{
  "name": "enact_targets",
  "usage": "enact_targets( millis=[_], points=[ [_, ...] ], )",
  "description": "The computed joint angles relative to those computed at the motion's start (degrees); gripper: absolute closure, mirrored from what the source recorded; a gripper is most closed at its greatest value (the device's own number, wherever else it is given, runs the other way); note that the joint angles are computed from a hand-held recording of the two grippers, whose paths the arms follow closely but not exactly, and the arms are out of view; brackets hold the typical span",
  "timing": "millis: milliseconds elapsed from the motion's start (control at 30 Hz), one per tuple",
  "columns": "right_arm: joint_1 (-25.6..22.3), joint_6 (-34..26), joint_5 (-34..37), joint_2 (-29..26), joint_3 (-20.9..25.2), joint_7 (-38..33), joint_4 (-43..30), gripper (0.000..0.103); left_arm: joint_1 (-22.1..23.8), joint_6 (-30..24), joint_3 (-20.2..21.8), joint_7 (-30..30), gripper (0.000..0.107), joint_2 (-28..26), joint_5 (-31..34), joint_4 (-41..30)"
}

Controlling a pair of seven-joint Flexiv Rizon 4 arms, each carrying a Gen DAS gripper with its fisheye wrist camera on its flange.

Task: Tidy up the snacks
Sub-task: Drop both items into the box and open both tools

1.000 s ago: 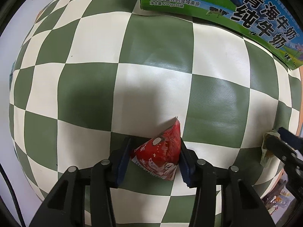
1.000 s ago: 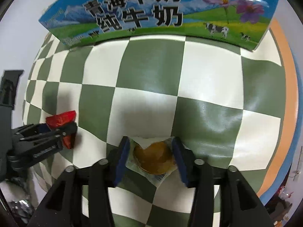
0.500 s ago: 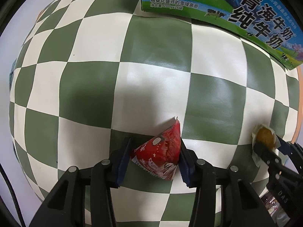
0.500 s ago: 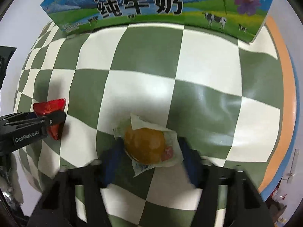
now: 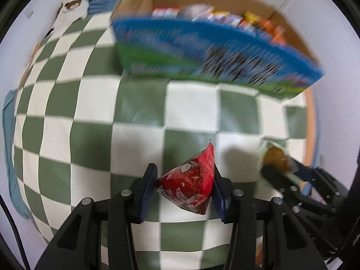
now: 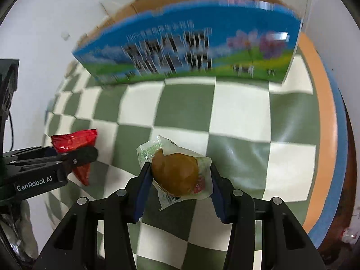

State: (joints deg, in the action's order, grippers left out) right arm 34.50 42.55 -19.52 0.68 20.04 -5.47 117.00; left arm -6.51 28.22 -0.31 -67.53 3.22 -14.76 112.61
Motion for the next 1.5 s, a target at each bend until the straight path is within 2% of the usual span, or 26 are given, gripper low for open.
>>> enact_targets(
  millis=[133, 233, 333, 433, 600, 767, 800, 833, 867, 900, 933, 967, 1000, 1033, 1267, 1500],
  points=[
    [-1.41, 0.25, -2.58, 2.39, -0.84, -0.51, -1.72, 0.052, -0.45, -2.11, -1.27, 0.5, 0.064, -1.83, -4.55, -6.35],
    [-2.9, 0.48, -4.91, 2.29, -1.92, -2.02, -4.45, 0.052, -0.48, -3.28, -2.59, 0.1, 0.064, -6.05, -6.07, -14.33],
    [-4.87, 0.33, -7.06, 0.75, -3.8, -4.93, -8.03, 0.052, -1.05, -3.91, -3.89, -1.43, 0.064, -10.83, -4.62, -22.12],
    [-6.59, -0.14, -6.45, -2.77, -5.83, -9.39, -12.21, 0.052, -1.92, -6.15, -4.87, -4.41, 0.064, -18.1, -1.13, -31.86],
    [-9.04, -3.1, 0.87, -9.14, -8.18, -17.78, -18.6, 0.052, -3.86, -14.7, -5.9, -9.11, 0.064, -31.22, 5.01, -49.14],
    [-10.84, -7.65, 8.96, -12.74, -8.8, -21.89, -22.29, 0.05, -7.24, -25.32, -3.87, -9.88, 0.062, -41.04, 8.46, -62.3],
    [-10.9, -8.68, 9.89, -13.3, -8.88, -21.92, -22.87, 0.047, -7.61, -26.39, -3.6, -10.15, 0.061, -42.05, 8.78, -63.51],
    [-11.03, -9.45, 10.71, -13.8, -9.01, -21.88, -23.47, 0.041, -7.94, -26.49, -3.3, -10.32, 0.055, -42.53, 9.16, -63.75],
    [-11.08, -10.57, 11.26, -14.16, -9.14, -21.71, -24.07, 0.024, -8.03, -26.47, -3.19, -10.44, 0.047, -43.03, 9.18, -63.98],
    [-11.13, -11.12, 11.4, -14.22, -9.26, -21.54, -24.22, 0.018, -8.07, -26.42, -3.11, -10.7, 0.028, -43.27, 9.05, -64.01],
    [-11.3, -9.94, 11.48, -13.94, -9.35, -21.23, -23.71, 0.018, -8.1, -26.15, -2.97, -10.99, 0.014, -43.34, 9.07, -63.91],
    [-11.21, -9.86, 11.15, -13.92, -9.43, -20.7, -23.38, 0.015, -8.2, -25.65, -2.74, -11.27, 0.012, -43.31, 9.32, -63.63],
    [-10.92, -11.12, 10.38, -13.96, -9.59, -19.99, -23.73, 0.007, -8.26, -25.12, -2.55, -11.34, 0.012, -43.11, 9.62, -63.12],
    [-10.7, -12.21, 9.43, -14.17, -9.86, -19.39, -24.29, 0.007, -8.35, -24.54, -2.33, -11.42, 0.012, -42.78, 10.0, -62.44],
    [-11.02, -16.51, 6.71, -15.76, -10.97, -18.01, -26.55, 0.005, -7.64, -19.51, -1.69, -12.2, 0.012, -39.67, 11.19, -56.81],
    [-10.36, -17.67, 4.8, -15.66, -10.81, -17.04, -26.49, 0.005, -5.82, -15.2, -1.91, -11.57, 0.012, -34.15, 10.02, -49.37]
  ],
)
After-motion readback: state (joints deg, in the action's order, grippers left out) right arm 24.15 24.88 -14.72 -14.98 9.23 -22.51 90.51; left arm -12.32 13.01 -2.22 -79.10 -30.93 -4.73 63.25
